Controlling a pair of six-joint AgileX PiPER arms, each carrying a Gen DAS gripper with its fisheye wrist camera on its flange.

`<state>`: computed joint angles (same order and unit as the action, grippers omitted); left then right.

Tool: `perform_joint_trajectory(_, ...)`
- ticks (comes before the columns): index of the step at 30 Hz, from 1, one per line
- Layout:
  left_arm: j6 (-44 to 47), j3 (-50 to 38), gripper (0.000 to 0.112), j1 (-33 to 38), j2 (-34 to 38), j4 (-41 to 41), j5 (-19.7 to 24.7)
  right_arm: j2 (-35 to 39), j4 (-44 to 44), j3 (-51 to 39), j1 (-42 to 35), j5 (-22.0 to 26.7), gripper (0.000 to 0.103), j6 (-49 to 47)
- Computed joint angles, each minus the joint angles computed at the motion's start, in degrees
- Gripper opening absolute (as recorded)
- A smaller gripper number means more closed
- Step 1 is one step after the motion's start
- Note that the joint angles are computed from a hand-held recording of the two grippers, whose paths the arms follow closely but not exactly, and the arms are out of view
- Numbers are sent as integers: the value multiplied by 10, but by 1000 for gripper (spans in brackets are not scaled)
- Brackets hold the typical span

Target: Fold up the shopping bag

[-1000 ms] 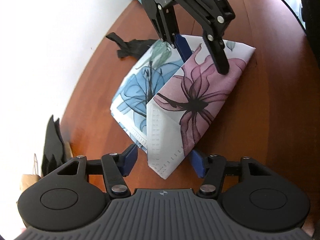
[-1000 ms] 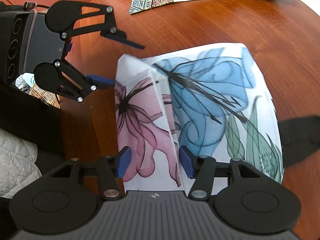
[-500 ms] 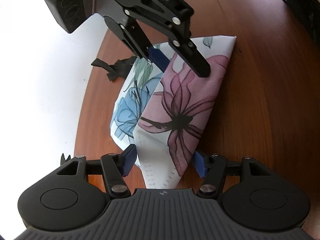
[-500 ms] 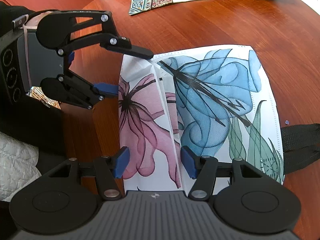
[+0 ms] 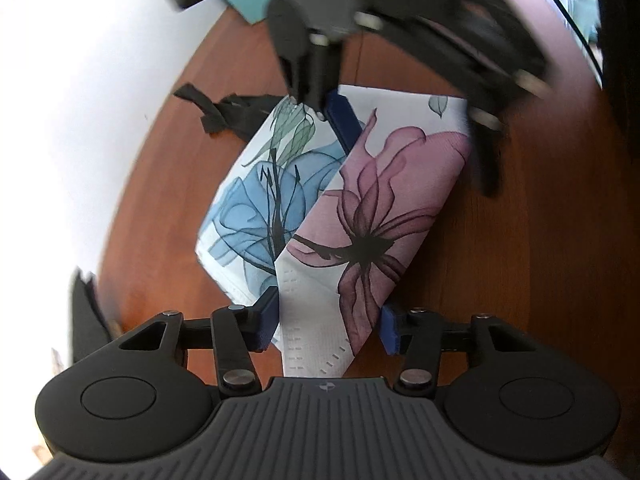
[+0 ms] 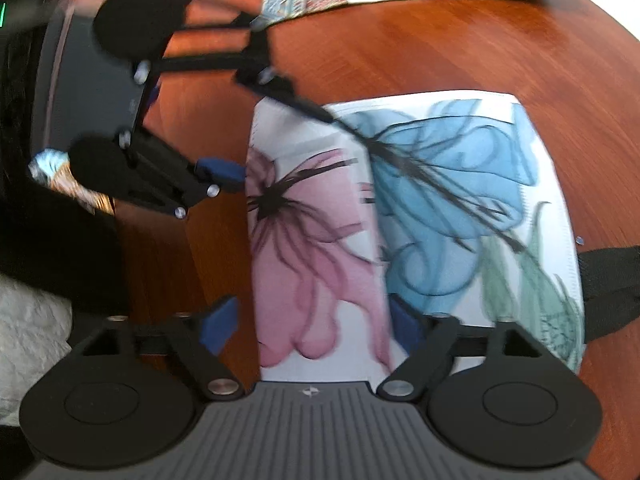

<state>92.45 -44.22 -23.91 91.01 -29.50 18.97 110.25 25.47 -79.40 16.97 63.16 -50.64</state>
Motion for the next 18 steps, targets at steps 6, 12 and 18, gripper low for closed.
perform_joint_trajectory(6, -210, -126, 50, 19, 46, 70, 190, -50, -96, 81, 70, -97, 103, 24)
perform_joint_trajectory(12, -318, -227, 50, 34, 102, 61, 313, -88, -165, 146, 101, -176, 101, 55)
perform_joint_trajectory(18, -392, -297, 49, 61, 154, 51, 406, -113, -191, 174, 95, -222, 83, 85)
